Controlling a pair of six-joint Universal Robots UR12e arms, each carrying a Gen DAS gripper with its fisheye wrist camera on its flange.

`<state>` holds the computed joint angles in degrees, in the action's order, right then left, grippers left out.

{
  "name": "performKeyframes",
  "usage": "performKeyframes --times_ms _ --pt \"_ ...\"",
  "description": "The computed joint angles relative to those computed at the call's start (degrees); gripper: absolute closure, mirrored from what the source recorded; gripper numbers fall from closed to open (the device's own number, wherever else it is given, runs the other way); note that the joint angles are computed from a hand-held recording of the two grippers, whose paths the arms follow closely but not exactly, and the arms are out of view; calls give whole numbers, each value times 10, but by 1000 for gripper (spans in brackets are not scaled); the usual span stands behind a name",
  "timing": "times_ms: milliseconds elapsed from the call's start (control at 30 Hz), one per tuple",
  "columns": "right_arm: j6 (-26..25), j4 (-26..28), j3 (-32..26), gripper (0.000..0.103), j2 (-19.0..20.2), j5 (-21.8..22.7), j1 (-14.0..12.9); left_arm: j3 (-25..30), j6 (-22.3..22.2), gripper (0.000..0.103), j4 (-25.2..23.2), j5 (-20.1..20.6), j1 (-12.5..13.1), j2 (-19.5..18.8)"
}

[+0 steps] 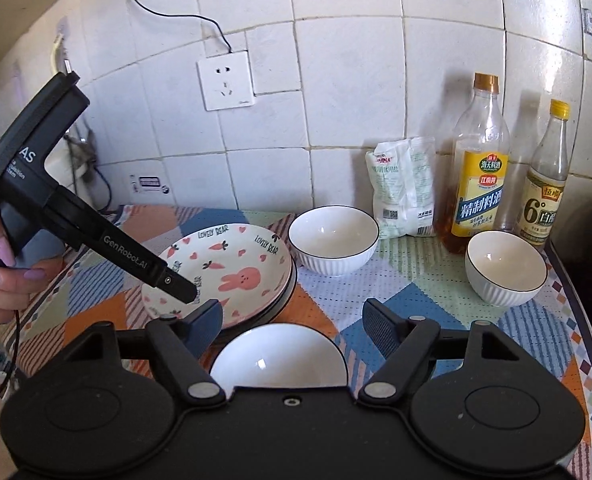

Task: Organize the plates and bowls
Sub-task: 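Move the left gripper to the white bowl near the bag and grasp its rim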

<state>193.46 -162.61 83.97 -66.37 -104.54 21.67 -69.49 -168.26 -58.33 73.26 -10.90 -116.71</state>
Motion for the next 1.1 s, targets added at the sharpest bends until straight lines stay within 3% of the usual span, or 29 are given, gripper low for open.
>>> performKeyframes --times_ms 333,433,500,600,733,833,933,1100 --pt "150 32 -54 28 39 -41 -3 138 62 59 -58 -31 7 -89" --pt "216 54 -65 34 44 -1 -16 164 55 57 -41 -51 9 -111" --pt "260 63 -70 34 47 28 -25 193 53 56 -54 -61 9 -131" --pt "279 61 -79 34 58 29 -30 233 60 55 -65 -65 7 -161" --pt "331 67 -92 34 75 30 -42 283 91 55 -84 -29 -4 -198" --pt "366 62 -101 39 86 37 -51 291 101 55 -54 -14 -10 -211" --pt "396 69 -114 42 96 56 -60 325 102 55 -77 -2 -15 -233" --pt "410 128 -153 43 114 64 -68 351 96 57 -99 -20 -15 -251"
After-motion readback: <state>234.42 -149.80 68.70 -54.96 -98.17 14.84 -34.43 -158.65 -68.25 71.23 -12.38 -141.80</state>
